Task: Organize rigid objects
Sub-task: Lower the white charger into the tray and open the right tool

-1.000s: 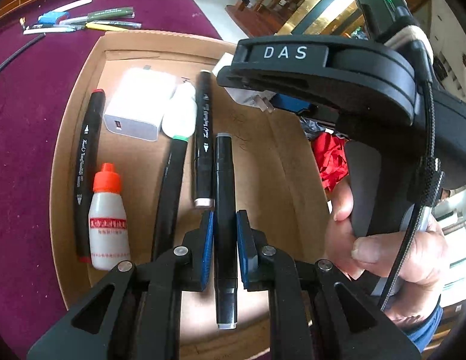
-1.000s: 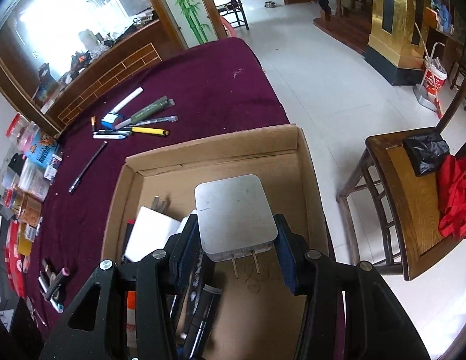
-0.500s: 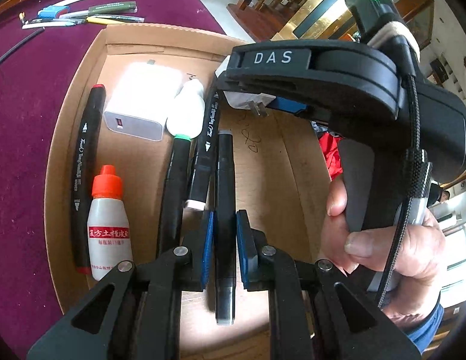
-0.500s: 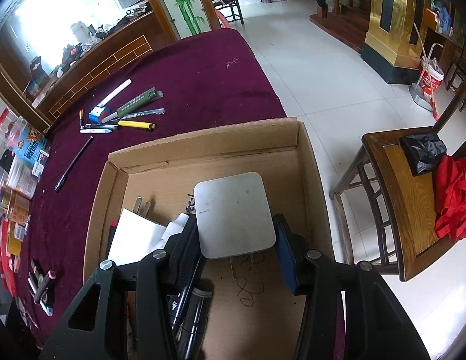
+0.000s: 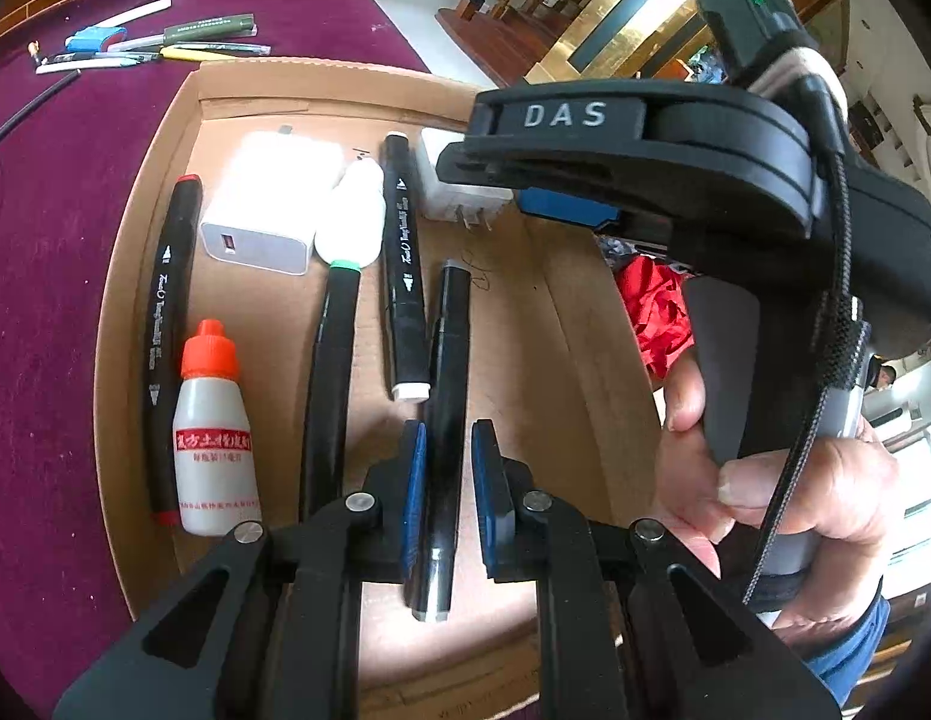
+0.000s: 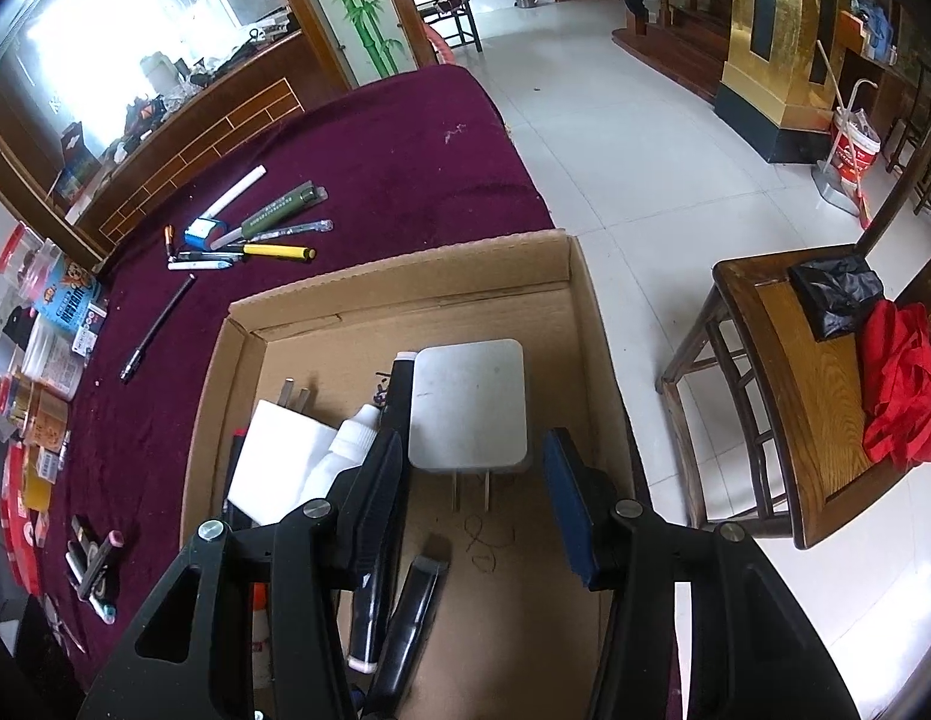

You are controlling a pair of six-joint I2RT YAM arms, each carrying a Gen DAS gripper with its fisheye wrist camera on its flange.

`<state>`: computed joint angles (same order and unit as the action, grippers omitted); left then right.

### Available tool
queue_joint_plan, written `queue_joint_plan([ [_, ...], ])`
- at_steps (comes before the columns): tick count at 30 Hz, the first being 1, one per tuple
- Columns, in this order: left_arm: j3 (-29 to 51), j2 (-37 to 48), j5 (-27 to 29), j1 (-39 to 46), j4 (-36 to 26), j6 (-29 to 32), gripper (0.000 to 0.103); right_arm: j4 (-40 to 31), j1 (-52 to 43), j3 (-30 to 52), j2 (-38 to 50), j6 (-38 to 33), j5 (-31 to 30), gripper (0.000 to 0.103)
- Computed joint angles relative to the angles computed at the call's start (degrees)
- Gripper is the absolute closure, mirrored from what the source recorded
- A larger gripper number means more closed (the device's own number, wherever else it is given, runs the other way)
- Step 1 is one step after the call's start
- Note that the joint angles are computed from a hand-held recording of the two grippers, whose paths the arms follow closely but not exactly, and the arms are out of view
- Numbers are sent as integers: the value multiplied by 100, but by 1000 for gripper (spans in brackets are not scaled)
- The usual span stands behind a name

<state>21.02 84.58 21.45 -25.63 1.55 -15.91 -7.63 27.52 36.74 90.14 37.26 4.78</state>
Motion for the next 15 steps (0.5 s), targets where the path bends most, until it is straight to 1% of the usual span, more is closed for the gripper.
queue_joint_plan([
  [5, -167, -419, 70, 91, -199, 125, 91, -26, 278, -190, -489, 220, 77, 59],
  [8, -236, -594, 156, 268, -289, 285, 91, -60, 532, -277, -809, 435, 133, 59],
  [10, -326, -878, 242, 452, -474, 446, 89, -89, 741, -330, -1015, 609, 213, 59],
  [12, -417, -1367, 387, 821, -881, 722, 83, -17, 971, -434, -1254, 796, 286, 58],
  [14, -535, -1838, 549, 1177, -1223, 991, 66, 41, 1261, -471, -1414, 1004, 432, 54],
  [15, -586, -2124, 660, 1453, -1466, 1203, 61, 78, 1386, -465, -1433, 1086, 506, 53],
])
